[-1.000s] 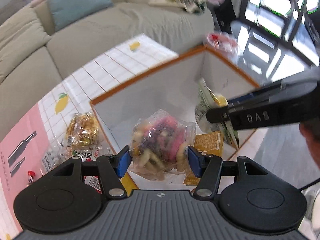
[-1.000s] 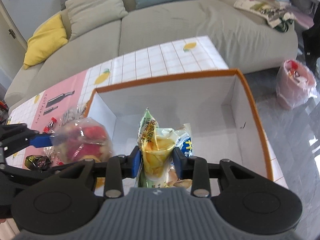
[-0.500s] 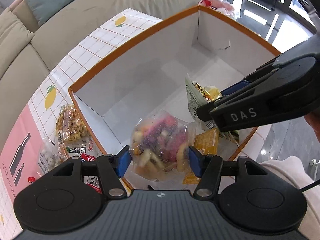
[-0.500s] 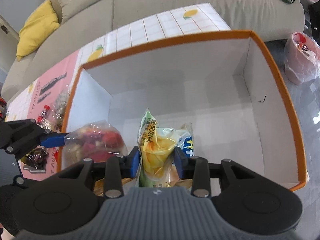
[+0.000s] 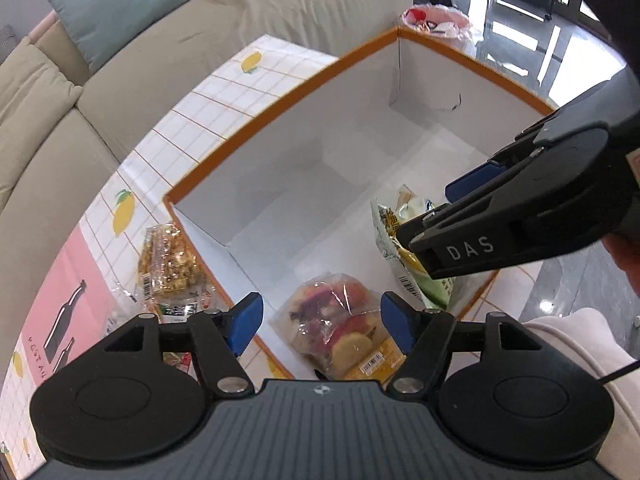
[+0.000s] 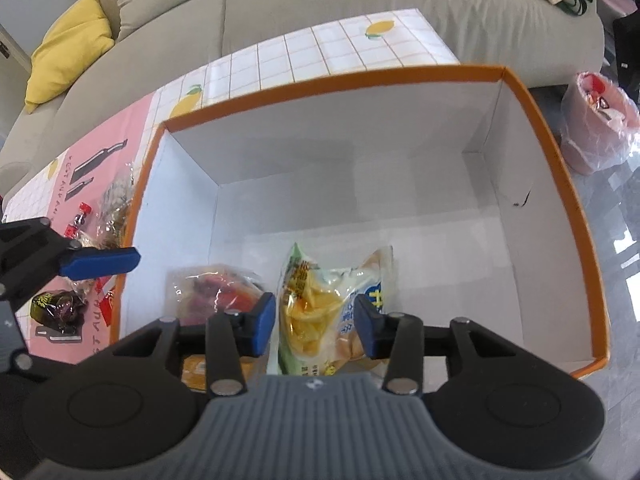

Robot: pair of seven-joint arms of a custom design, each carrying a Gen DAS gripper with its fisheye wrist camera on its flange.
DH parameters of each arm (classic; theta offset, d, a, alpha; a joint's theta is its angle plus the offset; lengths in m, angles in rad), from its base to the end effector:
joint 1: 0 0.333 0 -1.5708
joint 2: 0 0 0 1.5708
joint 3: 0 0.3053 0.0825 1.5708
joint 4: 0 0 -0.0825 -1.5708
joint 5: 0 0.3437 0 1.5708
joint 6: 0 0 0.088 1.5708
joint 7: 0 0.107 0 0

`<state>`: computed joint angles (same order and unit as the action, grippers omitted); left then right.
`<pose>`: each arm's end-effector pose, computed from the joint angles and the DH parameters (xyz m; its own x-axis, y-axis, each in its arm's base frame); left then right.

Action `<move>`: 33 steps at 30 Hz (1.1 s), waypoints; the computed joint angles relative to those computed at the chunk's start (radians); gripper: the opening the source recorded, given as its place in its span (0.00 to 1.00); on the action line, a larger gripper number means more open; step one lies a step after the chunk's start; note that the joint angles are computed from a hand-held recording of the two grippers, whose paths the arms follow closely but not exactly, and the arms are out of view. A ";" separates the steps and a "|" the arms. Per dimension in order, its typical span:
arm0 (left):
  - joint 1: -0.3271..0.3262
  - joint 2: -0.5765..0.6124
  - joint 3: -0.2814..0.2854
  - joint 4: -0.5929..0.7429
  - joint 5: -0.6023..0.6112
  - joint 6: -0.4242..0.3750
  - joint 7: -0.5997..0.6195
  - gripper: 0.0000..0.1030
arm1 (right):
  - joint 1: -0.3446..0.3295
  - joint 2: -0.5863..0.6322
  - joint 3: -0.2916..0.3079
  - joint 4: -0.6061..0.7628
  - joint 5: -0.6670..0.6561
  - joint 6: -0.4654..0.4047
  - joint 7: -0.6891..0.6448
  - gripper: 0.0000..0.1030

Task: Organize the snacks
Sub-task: 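Withdraw both open tools from the box back toward the snack pile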

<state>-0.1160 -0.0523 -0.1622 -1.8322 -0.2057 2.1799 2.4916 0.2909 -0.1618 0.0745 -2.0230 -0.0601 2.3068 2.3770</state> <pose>0.5193 -0.1584 0.5876 -0.8663 -0.4640 -0.1850 -0.3719 0.8464 -0.3812 0.4767 0.1836 0.5694 -0.3394 -0.9036 -0.2614 -0.8405 0.4161 -0.3471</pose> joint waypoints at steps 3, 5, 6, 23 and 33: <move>0.009 -0.013 0.012 0.014 -0.035 -0.025 0.006 0.77 | -0.003 -0.010 0.014 0.018 -0.055 -0.029 0.029 0.54; 0.020 -0.022 0.023 0.023 -0.071 -0.045 0.008 0.77 | -0.003 -0.022 0.028 0.030 -0.113 -0.053 0.056 0.58; 0.027 -0.028 0.030 0.028 -0.091 -0.056 0.004 0.77 | -0.003 -0.031 0.035 0.034 -0.142 -0.062 0.069 0.59; 0.145 -0.172 0.144 -0.052 -0.369 -0.008 -0.026 0.77 | 0.072 -0.072 0.214 0.138 -0.661 -0.189 0.446 0.76; 0.203 -0.220 0.201 -0.155 -0.406 0.048 -0.073 0.77 | 0.205 0.058 0.297 0.254 -0.941 -0.415 0.697 0.82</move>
